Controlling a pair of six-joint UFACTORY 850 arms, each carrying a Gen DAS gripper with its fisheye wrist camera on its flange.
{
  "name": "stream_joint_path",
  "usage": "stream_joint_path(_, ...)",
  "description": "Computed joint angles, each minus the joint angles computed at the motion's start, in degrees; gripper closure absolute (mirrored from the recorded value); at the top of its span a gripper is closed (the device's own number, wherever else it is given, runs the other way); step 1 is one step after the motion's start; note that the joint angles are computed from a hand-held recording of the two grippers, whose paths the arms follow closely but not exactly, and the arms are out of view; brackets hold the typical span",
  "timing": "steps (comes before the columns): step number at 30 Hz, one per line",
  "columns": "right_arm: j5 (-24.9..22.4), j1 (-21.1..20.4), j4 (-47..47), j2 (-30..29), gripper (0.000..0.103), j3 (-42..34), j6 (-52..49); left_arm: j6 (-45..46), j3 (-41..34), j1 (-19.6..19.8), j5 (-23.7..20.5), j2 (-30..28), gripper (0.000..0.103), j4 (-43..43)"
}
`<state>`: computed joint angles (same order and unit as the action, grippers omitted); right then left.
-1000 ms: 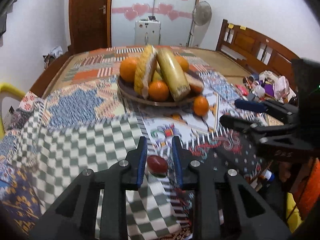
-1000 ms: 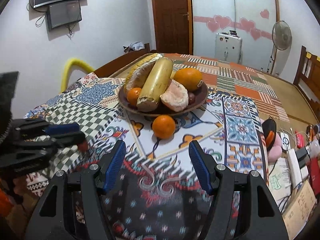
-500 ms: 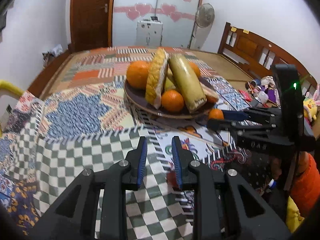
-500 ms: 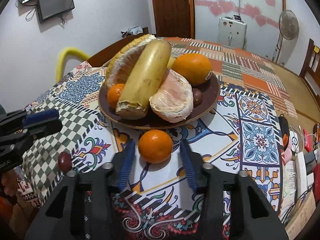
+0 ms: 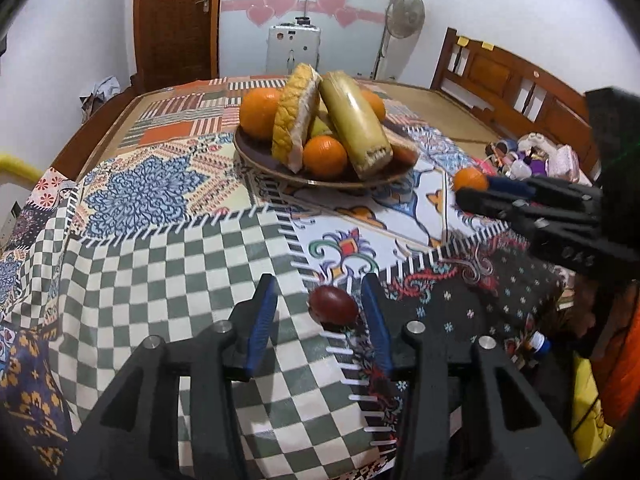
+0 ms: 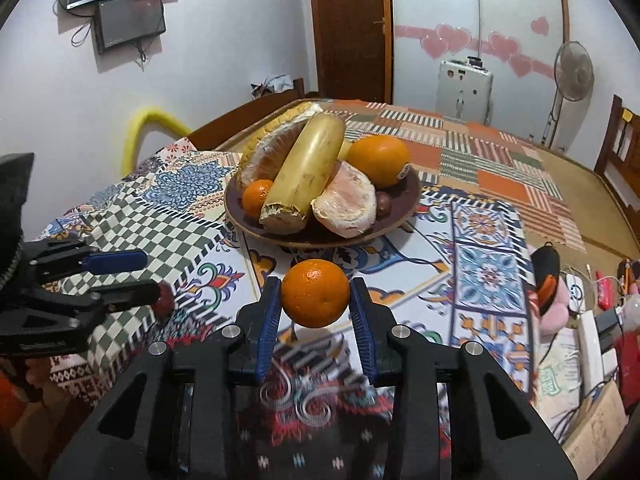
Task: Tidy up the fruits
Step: 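Grasp a small dark red fruit with the left tool while the right tool grasps an orange, then place the dark red fruit on the plate with the left tool while the right tool places the orange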
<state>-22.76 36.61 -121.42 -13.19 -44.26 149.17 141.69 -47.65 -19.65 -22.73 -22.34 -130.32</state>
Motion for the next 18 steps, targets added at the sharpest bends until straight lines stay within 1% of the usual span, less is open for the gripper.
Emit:
stream_joint_path(4, -0.29, 0.19, 1.71, 0.64, 0.071, 0.23, -1.91, -1.44, -0.81, -0.76, 0.76, -1.47, 0.06, 1.74)
stream_joint_path(7, -0.27, 0.01, 1.07, 0.98, 0.071, 0.58, -1.13, 3.84, -0.52, -1.45, 0.94, -1.48, 0.06, -2.98)
stream_joint_path(9, -0.1, -0.34, -0.06, 1.14, 0.071, 0.8, 0.0, 6.3, -0.29, -1.69, 0.9, -1.41, 0.067, -5.15)
stream_joint_path(10, -0.1, -0.47, -0.55, 1.2, 0.071, 0.92, 0.49, 8.22, -0.19, -1.86, 1.07, -1.38, 0.074, -6.76)
stream_joint_path(11, -0.1, -0.62, -1.14, 1.24, 0.071, 0.98, 1.09, 9.49, -0.23, -1.95, 1.4, -1.37, 0.076, -7.73)
stream_joint_path(14, -0.29, -0.85, -2.26, 1.09, 0.071, 0.81, 2.23, 5.5, -0.49, -1.31, 1.24, -1.31, 0.079, -3.58)
stream_joint_path(18, -0.77, -0.97, -3.27, 1.19, 0.071, 0.73, 3.36, 3.93, -0.78, -0.99, 1.15, -0.78, 0.079, -2.71)
